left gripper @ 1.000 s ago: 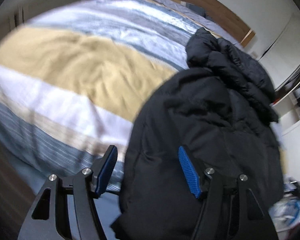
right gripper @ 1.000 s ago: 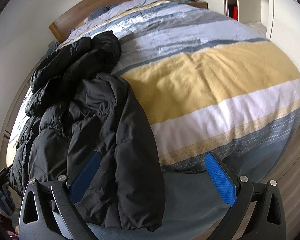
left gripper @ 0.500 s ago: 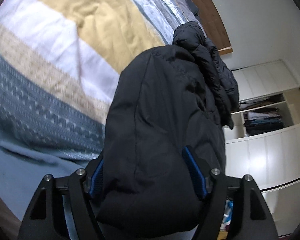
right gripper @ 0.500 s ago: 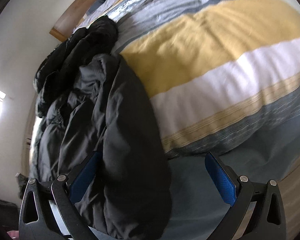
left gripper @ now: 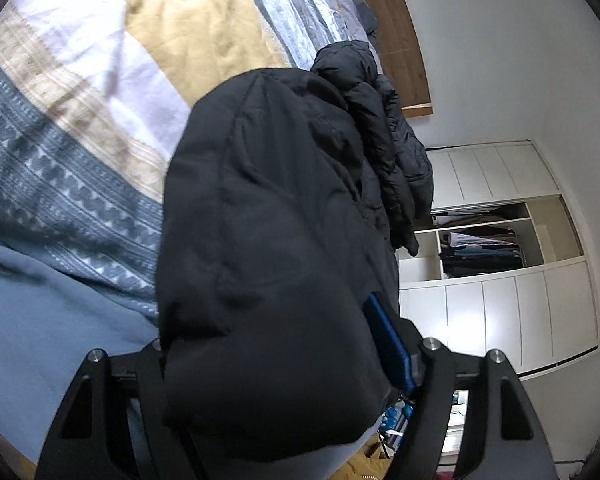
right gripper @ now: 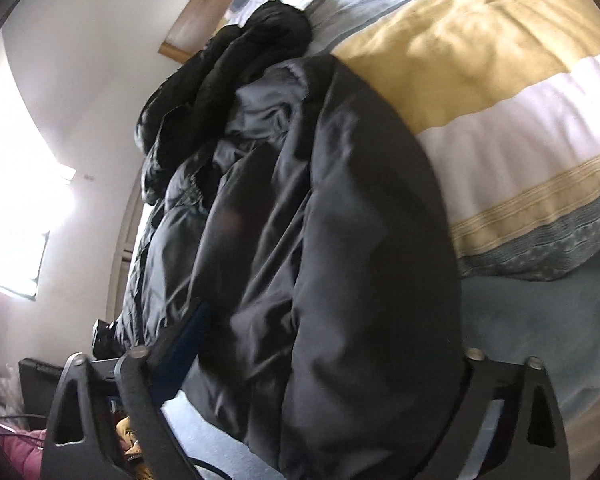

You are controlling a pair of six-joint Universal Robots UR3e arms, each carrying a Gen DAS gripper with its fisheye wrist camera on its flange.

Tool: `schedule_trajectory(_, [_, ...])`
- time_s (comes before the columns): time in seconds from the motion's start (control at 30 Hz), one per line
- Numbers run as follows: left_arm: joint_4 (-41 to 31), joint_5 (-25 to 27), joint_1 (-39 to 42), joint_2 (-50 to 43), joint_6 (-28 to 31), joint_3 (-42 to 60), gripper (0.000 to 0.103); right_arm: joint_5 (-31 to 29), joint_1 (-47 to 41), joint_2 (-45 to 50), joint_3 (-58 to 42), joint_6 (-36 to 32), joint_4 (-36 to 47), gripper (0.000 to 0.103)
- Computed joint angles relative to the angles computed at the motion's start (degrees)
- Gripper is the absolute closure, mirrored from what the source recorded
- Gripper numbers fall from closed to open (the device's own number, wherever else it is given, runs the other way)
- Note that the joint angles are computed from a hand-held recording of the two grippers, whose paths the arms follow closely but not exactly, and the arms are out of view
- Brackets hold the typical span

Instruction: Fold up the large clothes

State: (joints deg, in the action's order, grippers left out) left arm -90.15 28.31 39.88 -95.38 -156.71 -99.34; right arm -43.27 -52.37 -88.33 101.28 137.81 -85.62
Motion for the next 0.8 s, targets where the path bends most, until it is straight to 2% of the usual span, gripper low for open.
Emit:
schedule_trajectory(0.1, [4.1,0.7,-2.0,0.4,-3.2,-0.4,0.035,0.5,-0.4,-0.3,0.8,-0.9,0.4,0.036])
schedule_trajectory(0.13, [4.6,0.8,-2.6,0.7,-3.6,-0.2,0.035,0.8,-0.5,-0.6,1.3,-0.9,0.3,0.037])
schedule_trajectory(0.2, [6.4,1.3,-4.0,1.3,-4.8,-0.1,0.041,1.2,-0.6,-0.7,1.6,-1.2,0.4,0.045])
schedule_trajectory(0.23, [6.8,1.3,-4.7,1.3,-5.4,0.2,0.049,1.5,-0.6,-0.9,1.8,-1.5,0.3,0.048])
schedule_trajectory(0.27, [7.4,1.4,-5.2,1.5,-6.0,0.4,0.056,1.9,-0.4,-1.1,2.0,-1.8,0.2,0.056])
schedule_trajectory(0.37, [10.4,2.5,-7.9,1.8,-9.1,1.8,0.072,2.8,0.7,-1.7,2.2,-1.8,-1.3,0.072])
schedule_trajectory(0.47, [10.1,3.7,-9.8,1.9,-10.4,5.1,0.080,4.6,2.2,-2.0,1.2,-1.6,-2.2,0.082])
schedule_trajectory(0.67, [7.4,1.9,-12.6,-0.3,-13.6,16.1,0.084,12.0,3.2,-0.8,-6.7,-5.1,4.1,0.087])
schedule_trajectory(0.8, [3.8,-1.6,-15.7,-6.3,-15.8,30.0,0.084,18.6,4.1,3.0,-15.6,-6.5,9.4,0.087])
